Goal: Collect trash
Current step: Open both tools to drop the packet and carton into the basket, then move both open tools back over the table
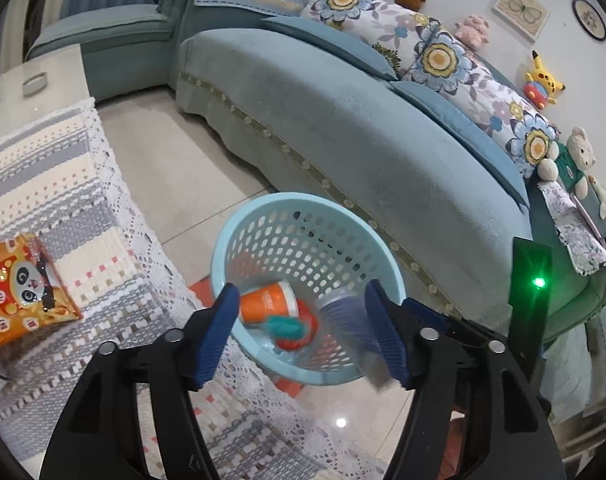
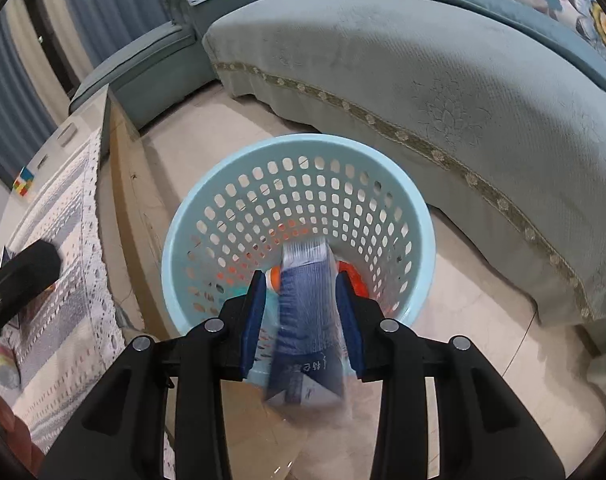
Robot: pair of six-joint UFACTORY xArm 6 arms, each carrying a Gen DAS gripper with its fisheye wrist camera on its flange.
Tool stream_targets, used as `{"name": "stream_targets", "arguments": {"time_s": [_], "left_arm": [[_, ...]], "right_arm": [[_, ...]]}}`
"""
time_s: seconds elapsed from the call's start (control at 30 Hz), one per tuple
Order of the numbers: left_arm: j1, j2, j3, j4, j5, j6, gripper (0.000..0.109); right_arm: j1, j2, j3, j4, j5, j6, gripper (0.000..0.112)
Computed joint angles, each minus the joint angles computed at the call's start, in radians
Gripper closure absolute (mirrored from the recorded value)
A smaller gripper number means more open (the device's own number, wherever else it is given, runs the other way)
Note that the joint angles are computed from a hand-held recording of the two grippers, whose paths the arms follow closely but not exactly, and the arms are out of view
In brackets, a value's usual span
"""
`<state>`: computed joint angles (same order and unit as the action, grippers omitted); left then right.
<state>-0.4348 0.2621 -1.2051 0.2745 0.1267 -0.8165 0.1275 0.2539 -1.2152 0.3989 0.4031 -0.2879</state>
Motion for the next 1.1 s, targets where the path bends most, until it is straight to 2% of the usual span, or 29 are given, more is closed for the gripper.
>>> {"name": "stream_targets", "arguments": {"time_s": [0.07, 0.3, 0.47, 0.6, 0.7, 0.83, 1.03, 1.1], "left_arm": [[0.005, -0.028, 0.021, 0.051, -0.009, -0.040, 0.038], [0.021, -0.117, 0.074, 0.216, 0.009, -0.197, 0.037], [0.045, -0.265, 0.165, 0.441, 0.031, -0.407, 0.037], [0.063, -0.418, 0.242, 0.592, 0.083, -0.558, 0.037], [0.073, -0.525, 0.295, 0.644, 0.124, -0.612, 0.037], [0.076, -0.701, 0.380, 0.684, 0.251, -0.659, 0.037], [0.120, -0.965, 0.522, 0.650, 0.418, -0.657, 0.037], [0.145, -1.048, 0.570, 0.624, 0.453, -0.647, 0.034]], "right_arm": [[0.001, -0.014, 0.019, 0.024, -0.027, -0.022, 0.066], [0.022, -0.070, 0.050, 0.015, -0.035, -0.038, 0.066], [0.069, -0.154, 0.097, 0.020, -0.069, -0.071, 0.066], [0.116, -0.226, 0.122, 0.089, -0.083, -0.147, 0.066], [0.161, -0.286, 0.133, 0.149, -0.078, -0.206, 0.066], [0.226, -0.350, 0.149, 0.223, -0.074, -0.279, 0.066], [0.357, -0.418, 0.165, 0.272, -0.076, -0.349, 0.066], [0.399, -0.432, 0.171, 0.287, -0.076, -0.374, 0.066]]}}
